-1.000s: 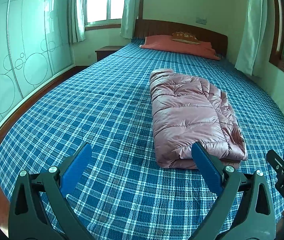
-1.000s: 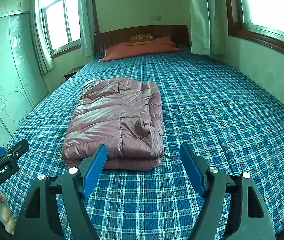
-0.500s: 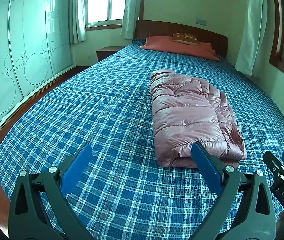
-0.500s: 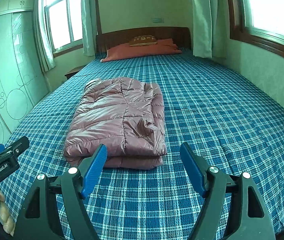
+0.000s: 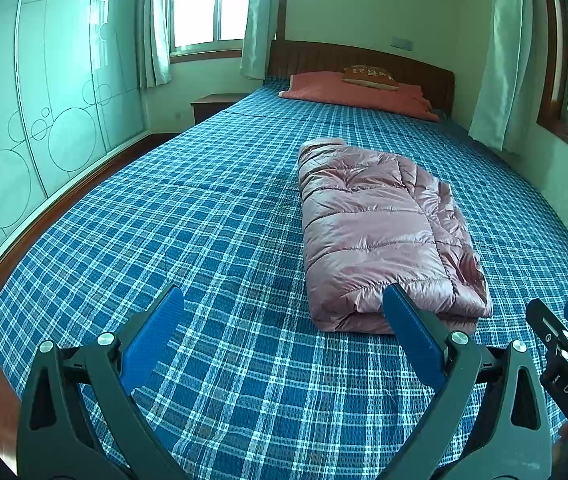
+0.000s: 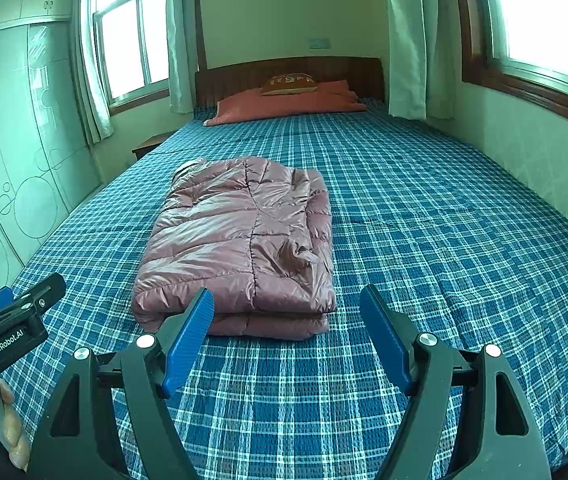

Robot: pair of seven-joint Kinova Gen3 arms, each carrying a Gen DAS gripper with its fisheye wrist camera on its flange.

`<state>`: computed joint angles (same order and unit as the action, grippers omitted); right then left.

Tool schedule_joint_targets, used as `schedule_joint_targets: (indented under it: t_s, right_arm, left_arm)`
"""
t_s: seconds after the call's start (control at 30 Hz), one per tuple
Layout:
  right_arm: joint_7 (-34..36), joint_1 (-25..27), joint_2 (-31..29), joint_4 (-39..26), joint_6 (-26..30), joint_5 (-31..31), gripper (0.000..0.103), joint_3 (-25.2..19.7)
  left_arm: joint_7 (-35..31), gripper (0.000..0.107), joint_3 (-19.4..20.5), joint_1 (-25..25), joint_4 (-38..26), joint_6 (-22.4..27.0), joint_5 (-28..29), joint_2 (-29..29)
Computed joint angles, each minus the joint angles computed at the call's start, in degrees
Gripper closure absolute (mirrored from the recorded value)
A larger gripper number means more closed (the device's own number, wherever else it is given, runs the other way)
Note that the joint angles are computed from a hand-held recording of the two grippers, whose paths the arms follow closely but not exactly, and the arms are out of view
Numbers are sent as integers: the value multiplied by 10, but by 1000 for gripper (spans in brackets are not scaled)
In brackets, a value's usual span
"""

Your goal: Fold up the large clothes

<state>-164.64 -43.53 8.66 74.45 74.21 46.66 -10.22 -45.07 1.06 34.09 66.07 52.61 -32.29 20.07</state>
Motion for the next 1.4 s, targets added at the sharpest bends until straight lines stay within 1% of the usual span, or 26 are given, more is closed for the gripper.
schedule_joint_targets:
  t_s: [1.03,1.4]
  right_arm:
    - [0,1,-2,5,-3,1,29,-2]
    - [-1,2,-3,8,-5,1,29,-2]
  left_arm:
    - [9,8,2,7,1,3,-6,0]
    - [3,8,1,7,3,-9,-7,-1]
